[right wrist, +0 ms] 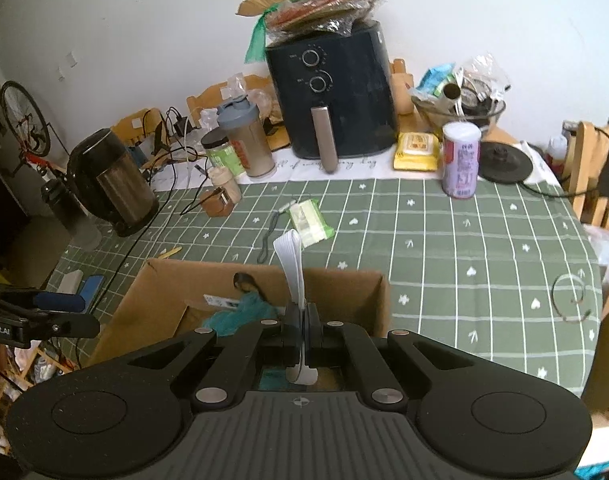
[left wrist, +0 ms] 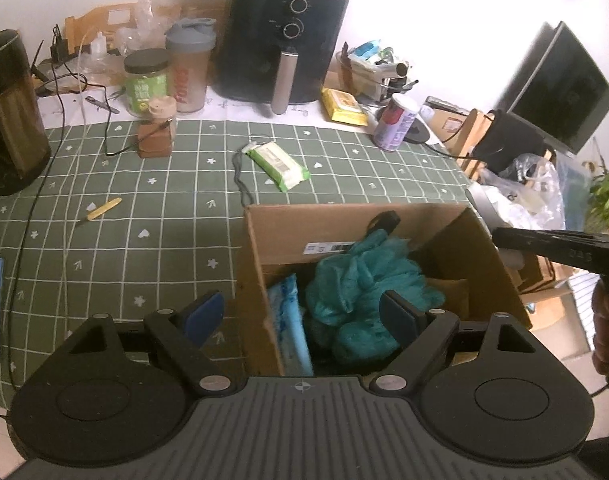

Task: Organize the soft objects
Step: 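Carry the tissue pack into the box with the left gripper while the right carries the white strip there, then open both grippers in the box and withdraw them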

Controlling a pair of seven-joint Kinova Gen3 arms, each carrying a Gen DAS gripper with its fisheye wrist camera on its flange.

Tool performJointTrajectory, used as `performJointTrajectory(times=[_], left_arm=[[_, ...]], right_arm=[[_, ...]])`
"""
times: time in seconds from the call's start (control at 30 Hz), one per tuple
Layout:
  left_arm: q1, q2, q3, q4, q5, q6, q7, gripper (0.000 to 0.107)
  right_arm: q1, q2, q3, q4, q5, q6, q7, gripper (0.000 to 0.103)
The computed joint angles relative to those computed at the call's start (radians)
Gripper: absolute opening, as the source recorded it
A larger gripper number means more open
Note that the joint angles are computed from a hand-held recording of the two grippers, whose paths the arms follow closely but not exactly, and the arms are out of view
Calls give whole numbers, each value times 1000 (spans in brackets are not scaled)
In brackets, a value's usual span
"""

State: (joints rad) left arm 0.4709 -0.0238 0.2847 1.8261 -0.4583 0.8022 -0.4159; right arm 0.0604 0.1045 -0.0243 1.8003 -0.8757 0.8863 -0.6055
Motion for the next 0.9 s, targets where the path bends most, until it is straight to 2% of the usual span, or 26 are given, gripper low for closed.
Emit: performJointTrajectory(times=[0.37,0.63,0.67,0.7,0.73,0.77,0.8,0.9], left_arm=[[-16,-40,22,44,-7,-4,43,85],[-28,-59,41,63,-6,6,59,86],[-30,-60,42,64,-6,10,61,86],[-31,-61,43,64,-5,13,62,86],[-32,-62,44,64,-5,15,64,86],[-33,-64,44,67,-3,14,64,86],[-34,-65,44,69,-2,14,63,86],[-36,-64,47,68,2,18,60,86]], right_arm=[[-45,-34,0,2,94,-46,-129,4],[-95,-5,-12,-60,268,-33,-302,7],[-106,0,-15,-66,302,-34,-342,11],[-111,3,-18,-68,325,-37,-365,25],[-112,3,-21,-65,332,-40,-373,50],[-111,2,-24,-59,334,-48,-376,64],[-111,-4,-26,-50,334,-62,-379,82],[-100,-16,-29,-34,298,-70,-335,94]])
